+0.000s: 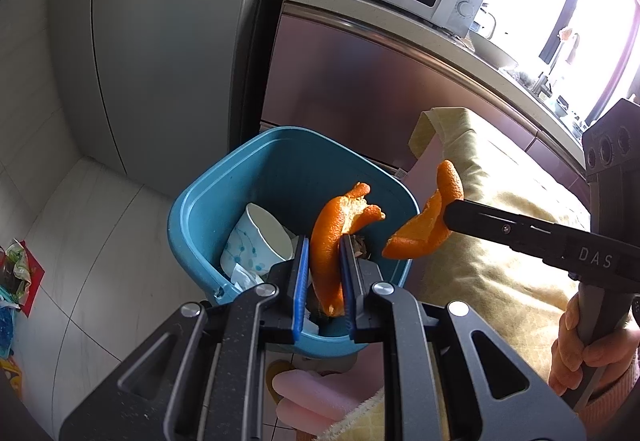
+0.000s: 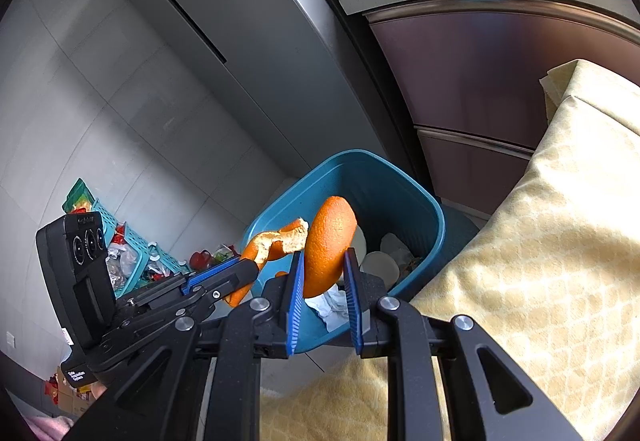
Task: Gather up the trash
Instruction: 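Open both tools to drop the orange peels into the bin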
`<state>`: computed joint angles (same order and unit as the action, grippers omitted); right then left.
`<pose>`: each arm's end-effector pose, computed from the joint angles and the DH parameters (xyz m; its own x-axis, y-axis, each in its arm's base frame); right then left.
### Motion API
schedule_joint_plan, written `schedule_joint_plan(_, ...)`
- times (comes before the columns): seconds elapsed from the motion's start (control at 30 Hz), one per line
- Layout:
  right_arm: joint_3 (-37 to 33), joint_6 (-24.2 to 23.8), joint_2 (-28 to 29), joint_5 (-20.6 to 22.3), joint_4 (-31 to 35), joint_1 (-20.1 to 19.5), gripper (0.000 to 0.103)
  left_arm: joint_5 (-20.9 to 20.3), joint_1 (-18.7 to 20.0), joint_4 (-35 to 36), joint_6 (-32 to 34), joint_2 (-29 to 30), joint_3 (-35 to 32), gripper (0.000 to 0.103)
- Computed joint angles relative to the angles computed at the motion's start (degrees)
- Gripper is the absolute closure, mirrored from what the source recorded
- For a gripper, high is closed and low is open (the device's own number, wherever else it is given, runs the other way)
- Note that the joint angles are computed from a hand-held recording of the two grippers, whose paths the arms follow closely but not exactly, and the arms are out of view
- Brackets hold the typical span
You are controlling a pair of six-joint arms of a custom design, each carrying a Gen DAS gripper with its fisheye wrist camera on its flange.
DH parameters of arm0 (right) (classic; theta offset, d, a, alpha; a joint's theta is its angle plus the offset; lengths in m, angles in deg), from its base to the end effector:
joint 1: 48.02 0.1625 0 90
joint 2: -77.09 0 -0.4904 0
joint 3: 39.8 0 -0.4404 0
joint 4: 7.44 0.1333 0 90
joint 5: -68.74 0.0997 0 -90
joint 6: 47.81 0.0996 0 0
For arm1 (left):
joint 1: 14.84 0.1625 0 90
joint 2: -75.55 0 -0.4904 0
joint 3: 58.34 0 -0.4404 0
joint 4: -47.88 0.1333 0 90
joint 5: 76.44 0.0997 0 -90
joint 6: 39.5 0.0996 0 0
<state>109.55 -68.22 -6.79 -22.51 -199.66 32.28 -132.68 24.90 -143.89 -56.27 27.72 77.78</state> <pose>0.0661 -0.3913 0.2293 -0.9686 -0.1055 0.2250 -0.2164 0.8034 -0.5547 -0.2321 -0.4383 0.0285 -0.8200 0.3534 -0.4502 0.5339 0.7558 -0.3791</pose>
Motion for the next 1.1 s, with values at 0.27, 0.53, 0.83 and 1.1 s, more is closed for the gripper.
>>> schedule_joint_plan(0.27, -0.8, 0.9, 1.8, -1.3, -0.5, 0.8, 0.085, -0.1, 0.2, 0.2, 0.0, 0.4, -0.4, 0.088)
schedule_joint_plan(0.53, -1.6, 1.6, 3.3, -2.5, -0.8, 1.5, 0.085, -0.4, 0.7, 0.3, 0.4, 1.3, -1.2, 0.088)
schedule_joint_plan(0.83, -2.3, 2.4, 4.4, -4.4, -0.9, 2.4, 0.085, -0.4, 1.1, 1.1, 0.5, 2.2, -2.1, 0.088)
schedule_joint_plan(1.1, -3.2, 3.6, 5.7, -6.6, -0.4, 3.5, 0.084, -0.2, 1.6, 2.2, 0.2, 3.2, -3.3, 0.088)
